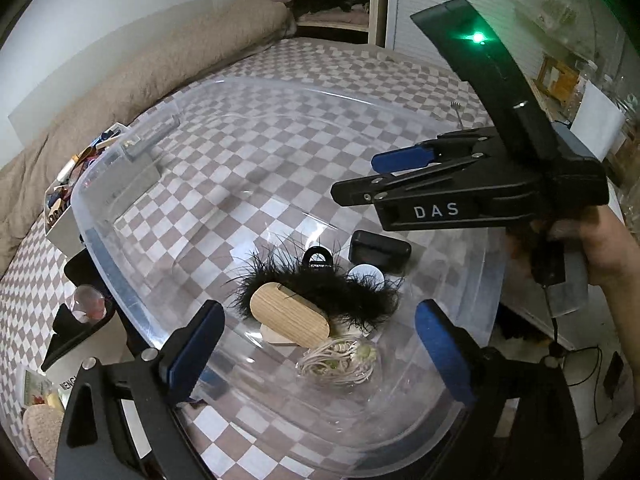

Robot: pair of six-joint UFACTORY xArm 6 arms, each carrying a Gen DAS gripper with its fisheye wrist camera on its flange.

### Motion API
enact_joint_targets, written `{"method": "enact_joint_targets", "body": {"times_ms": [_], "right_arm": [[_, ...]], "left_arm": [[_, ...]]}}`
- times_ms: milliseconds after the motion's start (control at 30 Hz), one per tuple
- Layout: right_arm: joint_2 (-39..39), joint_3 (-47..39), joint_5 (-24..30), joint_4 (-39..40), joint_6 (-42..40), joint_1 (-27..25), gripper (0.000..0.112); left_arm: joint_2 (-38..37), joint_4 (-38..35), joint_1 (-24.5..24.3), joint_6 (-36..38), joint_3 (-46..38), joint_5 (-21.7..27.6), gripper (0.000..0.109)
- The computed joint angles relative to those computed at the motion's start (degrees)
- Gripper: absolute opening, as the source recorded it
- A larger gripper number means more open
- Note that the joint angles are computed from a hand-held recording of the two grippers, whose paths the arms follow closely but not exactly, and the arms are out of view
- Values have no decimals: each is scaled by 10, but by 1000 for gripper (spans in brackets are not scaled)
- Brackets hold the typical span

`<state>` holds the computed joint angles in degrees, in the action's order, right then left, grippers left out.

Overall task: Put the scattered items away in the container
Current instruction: 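Open the left tool to drop the bagged beige cable into the bin, then withdraw both tools from the bin back toward the pile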

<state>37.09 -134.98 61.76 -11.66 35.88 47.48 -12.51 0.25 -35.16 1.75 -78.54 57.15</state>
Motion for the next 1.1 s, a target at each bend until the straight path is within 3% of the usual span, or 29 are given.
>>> {"method": "enact_joint_targets", "body": {"times_ms": [433,1100], "right_arm": [[5,-11,12,-6,-2,2,56],[13,-26,24,-30,16,5,56]], "left_arm": [[-32,3,11,-30,31,-41,97],[-98,-33,90,-34,105,-105,97]]}}
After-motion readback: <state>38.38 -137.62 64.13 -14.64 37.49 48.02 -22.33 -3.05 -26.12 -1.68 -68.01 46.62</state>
